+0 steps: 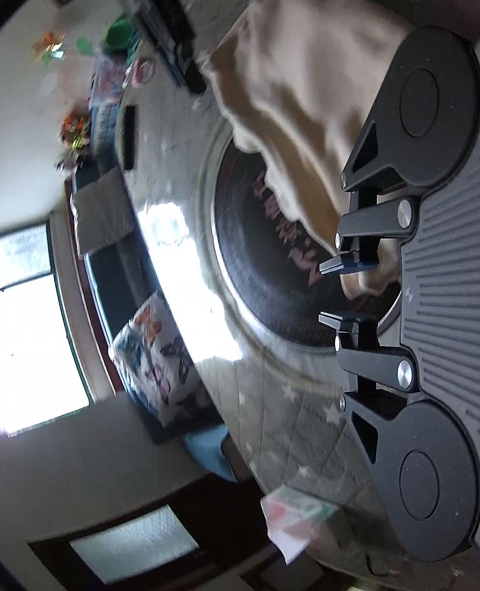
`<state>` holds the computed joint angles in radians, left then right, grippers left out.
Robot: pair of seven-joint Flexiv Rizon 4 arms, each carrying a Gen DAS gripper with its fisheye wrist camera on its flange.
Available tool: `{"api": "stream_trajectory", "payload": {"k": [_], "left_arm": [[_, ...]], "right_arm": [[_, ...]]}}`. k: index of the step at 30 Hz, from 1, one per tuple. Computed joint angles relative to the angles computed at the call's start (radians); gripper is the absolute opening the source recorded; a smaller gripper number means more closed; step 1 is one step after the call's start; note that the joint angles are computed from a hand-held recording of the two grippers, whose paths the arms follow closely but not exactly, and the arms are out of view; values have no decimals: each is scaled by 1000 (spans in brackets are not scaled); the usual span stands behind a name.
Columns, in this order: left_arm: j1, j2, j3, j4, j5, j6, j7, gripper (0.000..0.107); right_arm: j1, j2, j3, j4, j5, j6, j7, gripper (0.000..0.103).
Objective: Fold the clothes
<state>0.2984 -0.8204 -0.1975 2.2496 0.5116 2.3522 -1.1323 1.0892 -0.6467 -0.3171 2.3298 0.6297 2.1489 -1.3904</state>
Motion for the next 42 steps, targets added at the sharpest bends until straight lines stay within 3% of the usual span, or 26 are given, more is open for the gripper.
{"api": "stream_trajectory", "payload": {"k": [4, 8, 15, 19, 22, 26, 29, 34, 38, 40, 42], "left_arm": [[71, 34, -75, 21, 77, -36, -51, 24], [159, 40, -195, 21, 173, -154, -76, 22], [141, 4, -281, -11, 82, -291, -5, 21], [92, -13, -271, -43, -19, -329, 33, 22], [100, -22, -293, -41, -60, -332, 56, 23], [110, -33, -305, -31, -80, -321, 79, 24], [109, -34, -301, -22, -84, -307, 91, 24], [104, -33, -299, -20, -93, -300, 93, 24], [95, -33, -290, -22, -92, -289, 96, 24], [92, -31, -288, -22, -93, -286, 93, 24], [95, -34, -286, -20, -87, -276, 91, 24]], "right_arm": [[-53, 41, 87, 26, -25, 51, 8, 33], [-108, 47, 168, 20, -62, 50, 3, 25], [-125, 13, 164, -35, -108, -17, 9, 24], [-102, -12, 123, -64, -128, -49, 25, 24], [-42, -43, 53, -81, -119, -76, 35, 25], [-36, -48, 42, -75, -130, -58, 61, 25], [25, -34, -7, -51, -113, -60, 47, 26], [6, 14, 39, 2, -105, -31, 52, 25], [28, 7, 17, 26, -59, -44, 63, 25], [-18, -1, 54, 37, -66, -4, 90, 19], [12, 3, 23, 36, -19, -17, 91, 20]]}}
